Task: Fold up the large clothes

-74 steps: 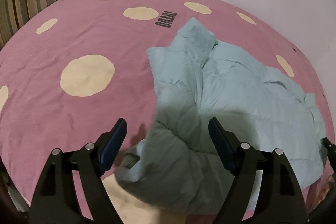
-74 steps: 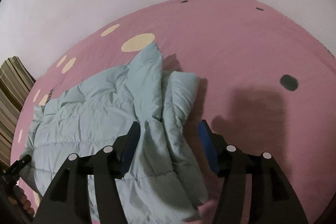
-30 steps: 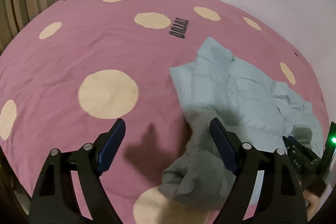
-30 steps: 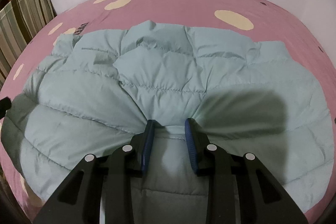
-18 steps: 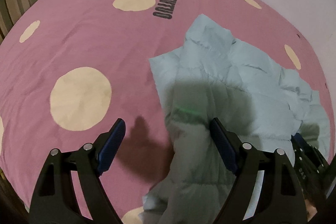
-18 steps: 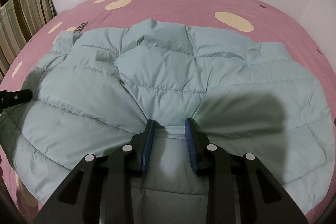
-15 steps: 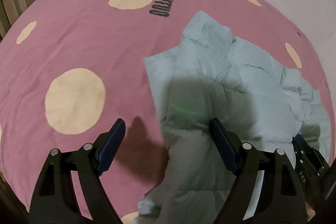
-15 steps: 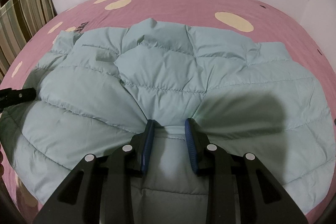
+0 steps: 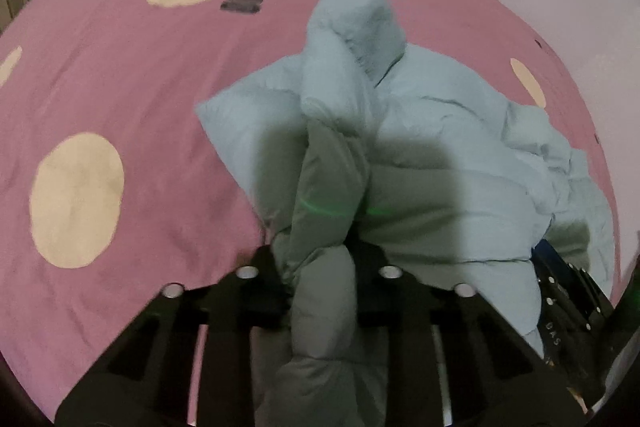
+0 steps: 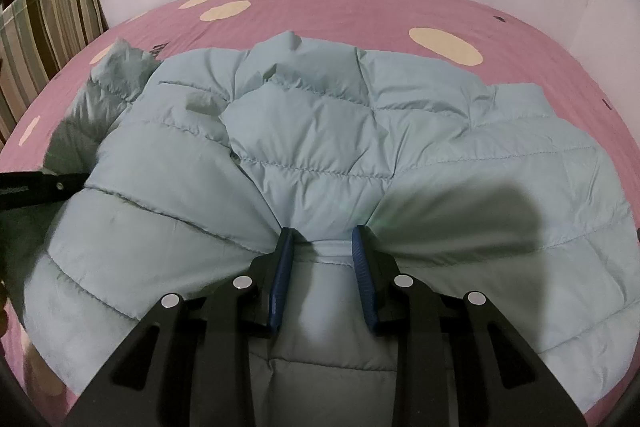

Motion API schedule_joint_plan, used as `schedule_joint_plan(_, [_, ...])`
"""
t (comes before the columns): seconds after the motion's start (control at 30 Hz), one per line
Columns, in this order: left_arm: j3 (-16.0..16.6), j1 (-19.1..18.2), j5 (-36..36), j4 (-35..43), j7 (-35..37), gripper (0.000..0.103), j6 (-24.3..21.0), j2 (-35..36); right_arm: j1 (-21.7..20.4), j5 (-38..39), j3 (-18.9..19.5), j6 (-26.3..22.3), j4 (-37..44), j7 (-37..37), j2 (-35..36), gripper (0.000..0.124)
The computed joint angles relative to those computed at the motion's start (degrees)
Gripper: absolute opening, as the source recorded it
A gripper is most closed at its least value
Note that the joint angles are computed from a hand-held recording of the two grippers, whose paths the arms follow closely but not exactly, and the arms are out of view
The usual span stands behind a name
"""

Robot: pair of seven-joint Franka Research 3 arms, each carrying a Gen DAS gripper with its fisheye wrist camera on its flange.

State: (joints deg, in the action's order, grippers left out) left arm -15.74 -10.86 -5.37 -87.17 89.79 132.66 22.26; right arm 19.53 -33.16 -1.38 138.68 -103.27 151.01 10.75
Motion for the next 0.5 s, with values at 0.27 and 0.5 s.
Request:
schedule_joint_plan(0.27, [-0.46, -0.47, -0.69, -3.52, 0.01, 0.011, 3.96, -6.21, -0.02, 0.91, 0.04, -0.67, 0.85, -0.73, 0.36, 0.031])
schedule_joint_plan(0.5, [-0.71, -2.82, -0.36, -4.52, 0.17, 0.011, 6.03, -11.09, -1.43, 4.56, 0.06, 2.26, -1.50, -1.87, -2.39, 0.032])
